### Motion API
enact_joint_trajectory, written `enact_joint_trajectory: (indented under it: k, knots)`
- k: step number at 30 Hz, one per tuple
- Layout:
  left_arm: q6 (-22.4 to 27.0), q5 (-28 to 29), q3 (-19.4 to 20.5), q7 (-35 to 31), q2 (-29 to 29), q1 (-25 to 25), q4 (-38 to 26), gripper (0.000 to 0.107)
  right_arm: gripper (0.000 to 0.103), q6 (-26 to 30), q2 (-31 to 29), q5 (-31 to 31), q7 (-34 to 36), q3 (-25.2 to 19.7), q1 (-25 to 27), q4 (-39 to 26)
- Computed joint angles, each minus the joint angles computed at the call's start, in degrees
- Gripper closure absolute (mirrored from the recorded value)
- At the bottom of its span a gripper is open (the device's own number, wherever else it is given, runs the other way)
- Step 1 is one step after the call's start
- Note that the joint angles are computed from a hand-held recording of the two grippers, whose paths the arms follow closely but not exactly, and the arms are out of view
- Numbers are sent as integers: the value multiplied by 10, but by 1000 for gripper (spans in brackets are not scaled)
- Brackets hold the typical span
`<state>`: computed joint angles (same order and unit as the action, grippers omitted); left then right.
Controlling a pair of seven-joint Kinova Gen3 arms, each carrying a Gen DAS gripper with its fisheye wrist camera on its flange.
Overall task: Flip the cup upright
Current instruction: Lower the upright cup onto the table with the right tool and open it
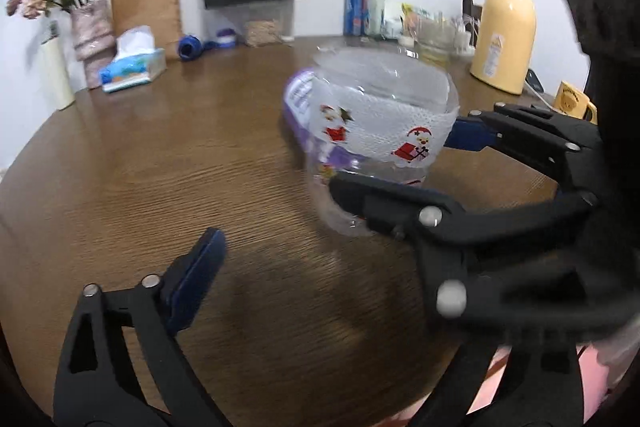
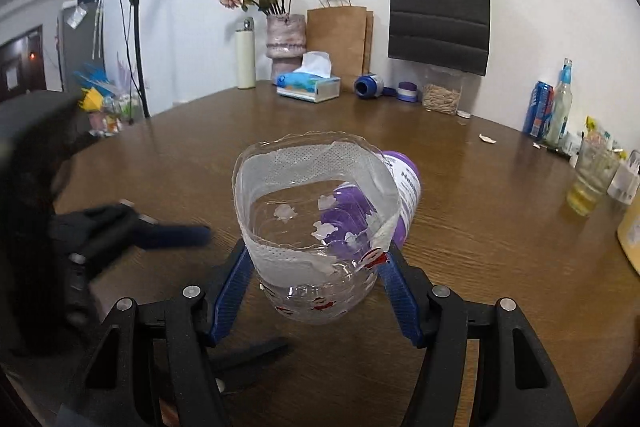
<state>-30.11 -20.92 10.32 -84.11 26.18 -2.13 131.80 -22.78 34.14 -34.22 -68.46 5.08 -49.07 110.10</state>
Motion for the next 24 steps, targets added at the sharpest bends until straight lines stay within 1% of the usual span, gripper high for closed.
enact_joint_trajectory:
  k: [1, 2, 3, 5, 6, 7, 8, 9, 10, 12, 13, 14, 17, 18, 19, 20, 21, 22, 24]
  knots:
    - [-10, 4, -7, -6, 0, 3, 8, 8, 34, 18, 1, -9, 11, 6, -3, -7]
    - [-18, 13, -15, -16, -3, 6, 15, 5, 34, 26, 3, -23, 23, 20, -17, -12]
    - [-34, 32, -30, -32, -6, 15, 28, 5, 33, 25, 6, -32, 27, 41, -38, -12]
    - [-50, 79, -56, -66, -9, 41, 41, 5, 31, 30, 6, -57, 43, 58, -57, -12]
    - [-57, 102, -72, -76, -12, 52, 47, 5, 27, 37, 5, -66, 48, 63, -61, -14]
    - [-58, 116, -78, -78, -14, 55, 49, 5, 25, 34, 3, -65, 44, 57, -56, -12]
    - [-59, 121, -79, -71, -17, 48, 52, 5, 24, 24, -4, -55, 30, 40, -44, -3]
    - [-57, 125, -70, -67, -20, 33, 53, 5, 23, 12, -12, -45, 21, 13, -24, 7]
    - [-58, 137, -72, -61, -27, 29, 57, 5, 23, 0, -21, -44, 20, -13, -4, 16]
    - [-73, 151, -77, -53, -43, 21, 72, 5, 23, -21, -43, -68, 31, -37, 7, 40]
    - [-82, 155, -81, -52, -55, 17, 81, 5, 23, -34, -59, -91, 42, -34, -2, 57]
    - [-89, 153, -83, -51, -64, 11, 89, 5, 23, -41, -72, -115, 51, -21, -20, 69]
    - [-110, 144, -94, -47, -103, -11, 115, 5, 23, -55, -115, -184, 65, 51, -94, 111]
    - [-118, 145, -95, -49, -113, -19, 122, 5, 20, -70, -128, -208, 68, 61, -111, 126]
    - [-125, 156, -102, -51, -127, -16, 130, 5, 17, -81, -136, -228, 77, 62, -119, 133]
    - [-129, 167, -104, -53, -132, -13, 132, 5, 13, -101, -149, -240, 78, 51, -118, 146]
    - [-137, 169, -103, -49, -139, -14, 137, 5, 13, -121, -154, -244, 78, 30, -107, 154]
    - [-143, 163, -102, -42, -143, -19, 142, 5, 13, -131, -158, -247, 81, 12, -93, 156]
    - [-146, 159, -101, -36, -148, -20, 144, 5, 13, -137, -162, -248, 81, -4, -82, 155]
